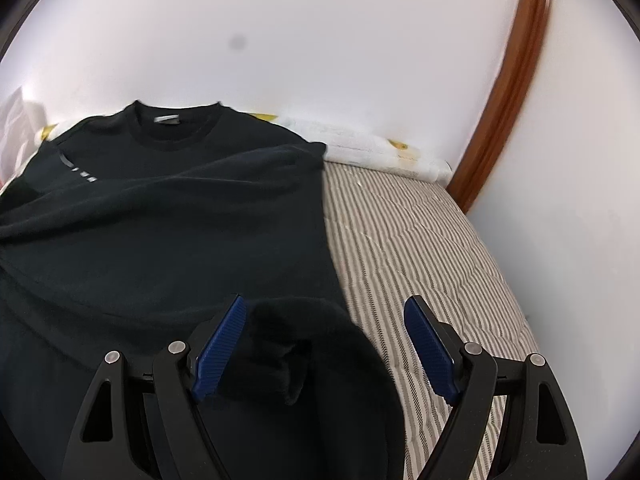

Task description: Fold small clothes

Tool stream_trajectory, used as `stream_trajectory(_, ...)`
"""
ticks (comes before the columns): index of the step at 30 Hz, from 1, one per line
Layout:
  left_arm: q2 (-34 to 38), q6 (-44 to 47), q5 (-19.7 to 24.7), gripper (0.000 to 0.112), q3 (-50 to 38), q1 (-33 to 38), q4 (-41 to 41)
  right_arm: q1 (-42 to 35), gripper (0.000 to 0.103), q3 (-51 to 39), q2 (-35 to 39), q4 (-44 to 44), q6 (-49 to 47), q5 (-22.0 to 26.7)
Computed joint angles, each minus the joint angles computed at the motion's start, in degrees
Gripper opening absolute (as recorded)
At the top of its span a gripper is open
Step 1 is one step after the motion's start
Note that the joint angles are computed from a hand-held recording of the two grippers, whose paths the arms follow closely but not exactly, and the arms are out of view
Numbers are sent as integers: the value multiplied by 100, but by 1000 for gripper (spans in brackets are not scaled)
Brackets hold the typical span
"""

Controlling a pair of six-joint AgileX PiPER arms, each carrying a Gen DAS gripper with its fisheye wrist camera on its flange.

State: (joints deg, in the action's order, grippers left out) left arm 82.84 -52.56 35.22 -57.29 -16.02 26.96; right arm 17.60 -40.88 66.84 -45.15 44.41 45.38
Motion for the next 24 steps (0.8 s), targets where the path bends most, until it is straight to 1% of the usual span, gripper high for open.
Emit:
stream_trajectory(1, -2, -38, -2, 7, 76, -36, 30, -119, 81, 35, 105, -90, 104, -19)
stream_trajectory(3, 17, -332, 126, 7, 153, -241, 381, -416, 81, 82, 372, -134, 206, -45)
stream_trajectory(5, -7, -631, 298, 8, 178, -468, 739, -764, 80, 111, 461, 225, -139, -197)
stream_trajectory(6, -9, -624, 398, 9, 142, -531, 751, -949, 80, 153, 374, 428, -307, -305)
stream_trajectory(7, -8, -579, 440, 10, 107, -553, 697, -1027, 79, 156, 345, 508, -396, -288)
stream_trajectory(9, -94, -469, 563, 10, 88, -590, 536, -1079, 79, 137, 280, 541, -479, -88)
stream_trajectory(10, -140, -446, 617, 10, 77, -613, 508, -999, 78, 158, 226, 424, -339, 77)
stream_trajectory(11, -189, -459, 662, 10, 90, -653, 517, -946, 77, 208, 141, 300, -237, 195)
stream_trajectory(12, -235, -504, 751, 10, 94, -725, 554, -964, 77, 264, -7, 341, -335, 227)
stream_trajectory(14, -360, -675, 963, 11, 126, -911, 671, -1097, 77, 357, -456, 652, -765, 212)
stream_trajectory(17, -634, -859, 1178, 11, 220, -1177, 719, -1050, 77, 499, -1324, 955, -1137, 391)
stream_trajectory(22, -1148, -1190, 1505, 11, 415, -1751, 727, -197, 77, 457, -2389, 1030, -1279, 1431)
stream_trajectory(23, -1239, -1255, 1616, 11, 440, -1935, 723, 139, 77, 451, -2573, 957, -1128, 1730)
stream_trajectory(24, -1303, -1343, 1715, 11, 461, -2091, 762, 630, 77, 450, -2779, 830, -855, 2141)
